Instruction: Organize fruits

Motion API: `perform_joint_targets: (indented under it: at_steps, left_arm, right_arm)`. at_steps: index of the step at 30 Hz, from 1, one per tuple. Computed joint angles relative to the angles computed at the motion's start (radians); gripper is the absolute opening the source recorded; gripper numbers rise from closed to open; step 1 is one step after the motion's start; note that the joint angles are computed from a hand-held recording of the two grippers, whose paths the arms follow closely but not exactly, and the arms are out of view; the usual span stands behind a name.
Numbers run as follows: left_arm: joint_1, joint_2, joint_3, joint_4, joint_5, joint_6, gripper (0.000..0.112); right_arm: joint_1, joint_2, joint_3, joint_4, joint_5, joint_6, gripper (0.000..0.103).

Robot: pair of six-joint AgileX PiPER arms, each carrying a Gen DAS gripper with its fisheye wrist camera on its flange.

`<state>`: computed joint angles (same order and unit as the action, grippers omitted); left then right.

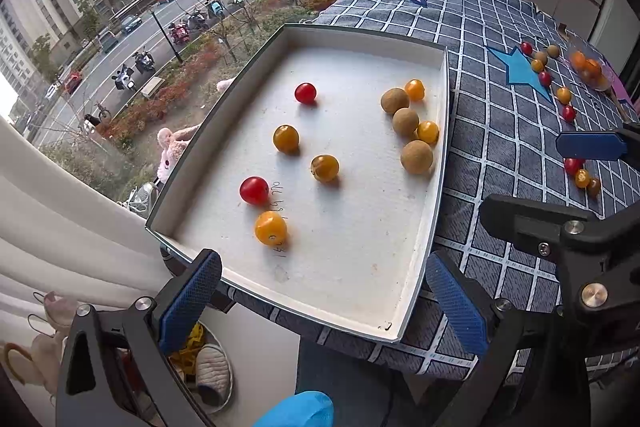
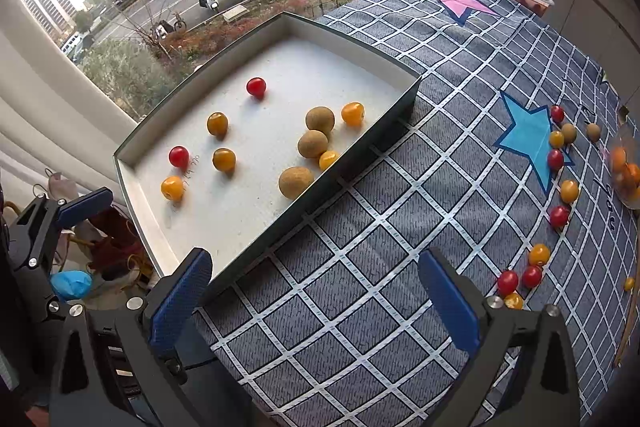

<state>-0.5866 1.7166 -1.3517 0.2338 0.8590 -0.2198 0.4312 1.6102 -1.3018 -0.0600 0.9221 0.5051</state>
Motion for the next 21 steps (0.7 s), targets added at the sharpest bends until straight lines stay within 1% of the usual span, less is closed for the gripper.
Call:
perform_joint_targets:
  at_steps: [21]
  left_arm:
    - [0.003, 0.0, 0.004, -0.007, -0.007, 0.011, 0.103]
  right_arm:
    - [0.01, 0.011, -0.004, -0.002, 0.002, -0.004, 0.103]
